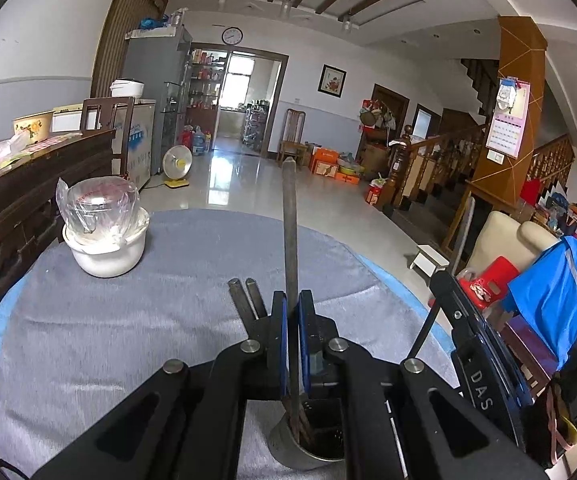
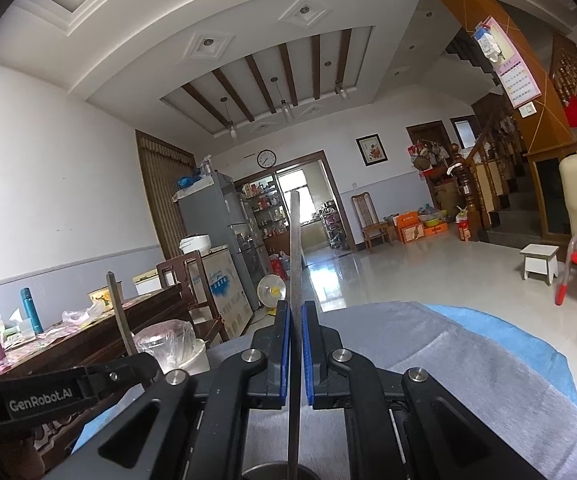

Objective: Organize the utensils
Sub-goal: 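Lower the chopsticks into the cup and open the left tool while the right tool releases, then raise both open tools away from the holder cup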

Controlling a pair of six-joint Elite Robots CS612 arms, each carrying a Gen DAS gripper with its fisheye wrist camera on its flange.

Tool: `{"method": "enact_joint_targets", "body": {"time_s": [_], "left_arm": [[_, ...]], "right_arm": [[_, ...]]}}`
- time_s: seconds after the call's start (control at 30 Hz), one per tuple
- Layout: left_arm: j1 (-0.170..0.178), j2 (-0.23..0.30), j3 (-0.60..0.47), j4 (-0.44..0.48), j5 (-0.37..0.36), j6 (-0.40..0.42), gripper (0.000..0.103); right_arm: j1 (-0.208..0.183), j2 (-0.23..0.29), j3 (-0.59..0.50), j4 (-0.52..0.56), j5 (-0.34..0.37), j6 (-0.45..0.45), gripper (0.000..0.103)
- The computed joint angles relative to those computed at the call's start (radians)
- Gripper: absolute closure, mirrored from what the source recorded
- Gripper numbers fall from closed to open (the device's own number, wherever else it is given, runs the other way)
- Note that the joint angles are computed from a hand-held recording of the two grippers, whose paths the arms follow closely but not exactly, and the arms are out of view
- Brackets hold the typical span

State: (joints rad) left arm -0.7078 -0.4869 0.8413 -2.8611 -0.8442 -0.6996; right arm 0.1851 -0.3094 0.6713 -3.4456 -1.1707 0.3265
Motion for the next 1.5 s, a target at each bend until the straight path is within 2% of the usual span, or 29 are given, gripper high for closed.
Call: {"method": "enact_joint_targets", "body": {"time_s": [0.17, 0.4, 0.63, 0.7, 0.77, 0.83, 0.9, 0.97, 1.07, 1.23, 1.33, 1.47, 1.5], "left_arm": [[-0.005, -0.01, 0.017, -0.013, 0.0, 0.02, 0.097], [-0.007, -0.029, 0.043, -0.037, -0.005, 0.041, 0.097], [-0.005, -0.068, 0.114, -0.076, -0.052, 0.049, 0.097], [-0.006, -0.085, 0.145, -0.09, -0.062, 0.047, 0.097], [-0.008, -0.099, 0.172, -0.106, -0.064, 0.046, 0.096], [-0.011, -0.119, 0.208, -0.122, -0.068, 0.036, 0.096], [-0.017, -0.136, 0.241, -0.139, -0.064, 0.032, 0.096], [-0.024, -0.151, 0.27, -0.147, -0.058, 0.031, 0.09], [-0.037, -0.163, 0.294, -0.148, -0.033, 0.036, 0.071], [-0.045, -0.176, 0.318, -0.147, -0.046, 0.021, 0.07], [-0.047, -0.183, 0.329, -0.143, -0.061, 0.019, 0.069], [-0.067, -0.176, 0.325, -0.145, -0.059, 0.088, 0.054], [-0.071, -0.171, 0.318, -0.139, -0.06, 0.112, 0.053]], "right_arm": [[-0.006, -0.028, 0.057, -0.024, 0.023, -0.017, 0.096], [-0.009, -0.048, 0.081, -0.011, 0.049, -0.036, 0.096], [-0.014, -0.092, 0.145, 0.055, 0.094, -0.077, 0.094], [-0.019, -0.116, 0.176, 0.103, 0.125, -0.087, 0.093], [-0.024, -0.134, 0.202, 0.13, 0.155, -0.089, 0.086], [-0.032, -0.15, 0.226, 0.152, 0.203, -0.092, 0.059], [-0.042, -0.16, 0.252, 0.125, 0.244, -0.056, 0.047], [-0.05, -0.178, 0.294, 0.044, 0.221, -0.011, 0.047], [-0.063, -0.187, 0.301, -0.034, 0.266, 0.061, 0.047], [-0.073, -0.205, 0.305, -0.115, 0.268, 0.121, 0.047], [-0.086, -0.229, 0.346, -0.177, 0.26, 0.162, 0.047], [-0.114, -0.276, 0.445, -0.269, 0.231, 0.209, 0.047], [-0.122, -0.289, 0.474, -0.29, 0.219, 0.216, 0.047]]}}
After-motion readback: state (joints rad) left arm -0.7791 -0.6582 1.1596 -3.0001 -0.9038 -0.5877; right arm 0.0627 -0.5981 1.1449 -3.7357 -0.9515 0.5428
